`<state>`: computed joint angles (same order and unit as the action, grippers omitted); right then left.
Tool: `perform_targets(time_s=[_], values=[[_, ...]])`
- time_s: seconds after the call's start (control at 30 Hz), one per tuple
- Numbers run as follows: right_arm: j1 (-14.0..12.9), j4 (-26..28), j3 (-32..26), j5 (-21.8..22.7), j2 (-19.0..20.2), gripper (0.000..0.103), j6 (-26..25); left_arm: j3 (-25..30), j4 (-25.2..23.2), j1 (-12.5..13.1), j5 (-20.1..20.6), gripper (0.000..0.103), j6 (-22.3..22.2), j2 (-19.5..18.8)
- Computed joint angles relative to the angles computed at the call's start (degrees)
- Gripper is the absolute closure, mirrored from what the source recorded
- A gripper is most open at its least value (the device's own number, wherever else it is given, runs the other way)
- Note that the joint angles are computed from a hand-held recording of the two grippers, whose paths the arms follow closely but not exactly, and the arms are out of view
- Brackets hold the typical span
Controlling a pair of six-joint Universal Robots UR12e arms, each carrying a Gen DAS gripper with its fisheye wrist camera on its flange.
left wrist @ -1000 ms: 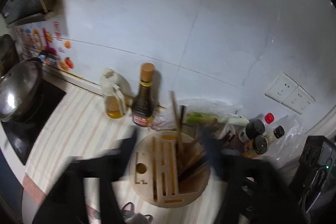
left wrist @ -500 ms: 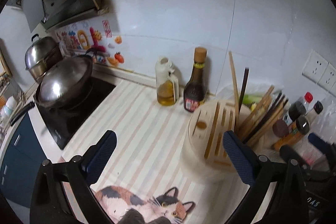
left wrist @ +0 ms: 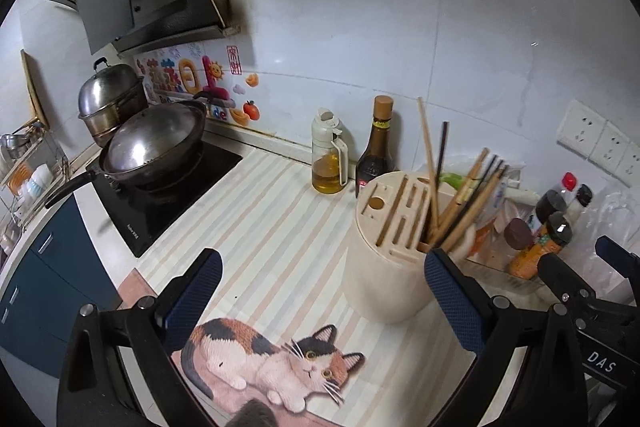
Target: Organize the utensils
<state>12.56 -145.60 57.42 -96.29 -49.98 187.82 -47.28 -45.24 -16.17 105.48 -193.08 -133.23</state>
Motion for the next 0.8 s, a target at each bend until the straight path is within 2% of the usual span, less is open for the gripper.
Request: perform_targets(time_s=[0.27, 0.4, 0.8], values=[[0.5, -6.0, 9.7, -2.6, -7.3, 0.001, 0.8, -9.6, 6.2, -1.6, 1.7, 0.0, 1.0, 6.9], [1.3, -8.3, 14.3, -6.0, -11.3, 0.0, 1.8, -14.3, 8.9, -2.1, 1.6, 0.0, 1.8, 10.4], [4.9, -11.5, 23.8, -12.8, -21.0, 0.0, 4.3, -24.4, 12.4, -3.1, 0.4, 0.0, 2.6, 19.0]])
